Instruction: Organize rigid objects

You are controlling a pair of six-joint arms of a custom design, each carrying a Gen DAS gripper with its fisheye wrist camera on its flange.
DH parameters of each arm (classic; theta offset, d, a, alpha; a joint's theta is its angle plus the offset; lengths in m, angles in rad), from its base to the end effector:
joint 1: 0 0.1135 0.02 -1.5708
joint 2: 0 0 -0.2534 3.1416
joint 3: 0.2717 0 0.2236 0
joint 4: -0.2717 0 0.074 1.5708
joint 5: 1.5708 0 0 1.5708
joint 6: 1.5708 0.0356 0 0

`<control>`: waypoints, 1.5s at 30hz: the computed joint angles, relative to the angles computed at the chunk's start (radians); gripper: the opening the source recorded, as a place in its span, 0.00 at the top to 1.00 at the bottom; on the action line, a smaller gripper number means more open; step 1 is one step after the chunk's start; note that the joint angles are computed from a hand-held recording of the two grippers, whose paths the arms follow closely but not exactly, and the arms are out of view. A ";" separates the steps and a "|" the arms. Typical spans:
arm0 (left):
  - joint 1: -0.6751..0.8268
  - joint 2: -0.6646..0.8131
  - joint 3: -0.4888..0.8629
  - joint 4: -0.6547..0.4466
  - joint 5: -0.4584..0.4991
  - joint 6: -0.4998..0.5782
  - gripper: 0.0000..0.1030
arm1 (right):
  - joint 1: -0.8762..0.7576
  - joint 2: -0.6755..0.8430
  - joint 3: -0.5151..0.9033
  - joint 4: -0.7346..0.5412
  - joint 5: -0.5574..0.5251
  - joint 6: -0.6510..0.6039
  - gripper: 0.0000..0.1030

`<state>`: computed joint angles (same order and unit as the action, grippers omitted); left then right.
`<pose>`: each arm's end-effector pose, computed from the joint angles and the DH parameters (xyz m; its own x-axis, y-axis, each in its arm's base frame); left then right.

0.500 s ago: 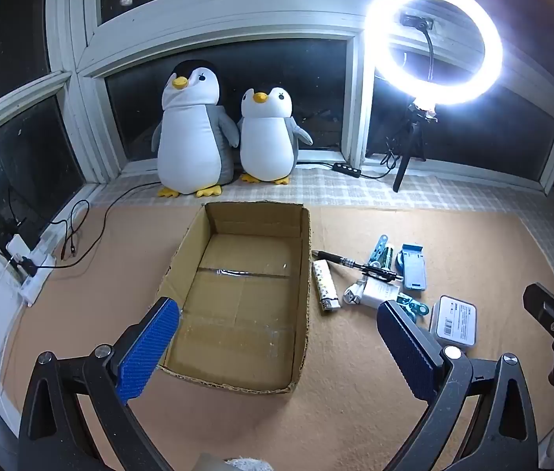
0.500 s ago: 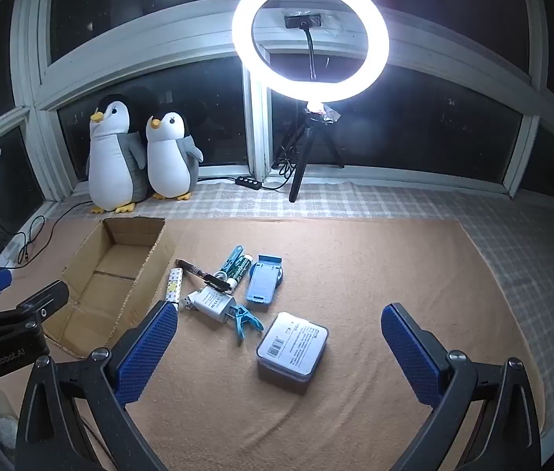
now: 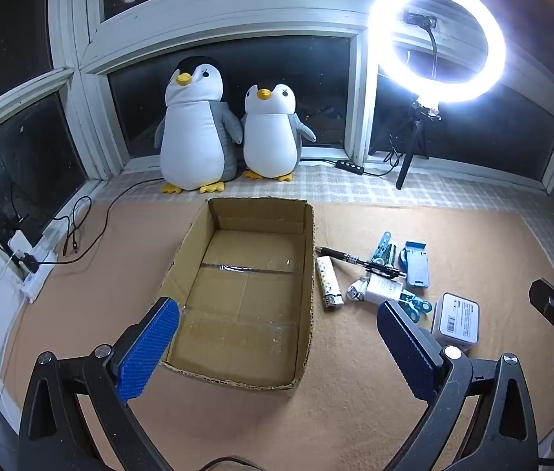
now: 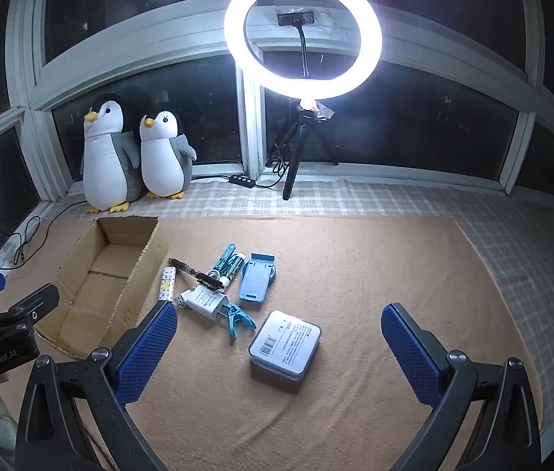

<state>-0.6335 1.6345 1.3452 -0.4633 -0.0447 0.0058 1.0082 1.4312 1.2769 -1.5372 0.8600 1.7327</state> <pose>0.2747 -0.1998 0.2876 -0.5476 0.4094 -0.7297 0.5683 0.8221 0.0348 0.1269 0.1506 0.2941 -0.5073 0.4026 -0.7619 0.6194 0.7851 0.0024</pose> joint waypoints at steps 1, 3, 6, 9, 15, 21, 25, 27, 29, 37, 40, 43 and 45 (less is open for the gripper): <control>-0.001 0.002 0.002 -0.001 -0.001 -0.002 0.01 | 0.004 -0.007 -0.002 -0.007 -0.001 0.005 0.00; -0.002 0.005 0.007 -0.004 -0.002 -0.001 0.01 | 0.005 -0.008 0.003 -0.013 -0.005 0.006 0.00; 0.001 0.006 0.004 -0.001 0.001 0.000 0.01 | -0.002 -0.002 -0.010 0.000 -0.007 0.006 0.00; -0.001 0.006 0.007 -0.004 -0.002 -0.001 0.01 | -0.003 -0.002 -0.014 0.004 -0.013 0.006 0.00; -0.003 0.007 0.008 -0.005 -0.004 -0.003 0.01 | -0.003 -0.002 -0.019 0.017 -0.020 0.004 0.00; -0.002 0.008 0.010 -0.007 -0.004 -0.004 0.01 | -0.005 0.001 -0.018 0.023 -0.021 0.001 0.00; -0.005 0.008 0.003 -0.001 -0.006 -0.004 0.01 | -0.003 0.004 -0.015 0.023 -0.024 0.008 0.00; -0.004 0.008 0.002 0.001 -0.005 -0.004 0.01 | -0.003 0.007 -0.013 0.024 -0.025 0.008 0.00; -0.005 0.009 0.007 -0.004 -0.006 -0.004 0.01 | -0.002 0.008 -0.014 0.024 -0.025 0.008 0.00; -0.004 0.011 0.011 -0.007 -0.005 -0.005 0.01 | -0.005 0.009 -0.016 0.032 -0.027 0.003 0.00; -0.004 0.012 0.012 -0.009 -0.005 -0.005 0.01 | -0.007 0.007 -0.016 0.035 -0.028 0.001 0.00; -0.004 0.012 0.011 -0.007 -0.004 -0.005 0.01 | -0.009 0.003 -0.023 0.040 -0.028 -0.003 0.00; -0.005 0.011 0.012 -0.008 -0.005 -0.005 0.01 | -0.009 0.004 -0.024 0.043 -0.029 -0.003 0.00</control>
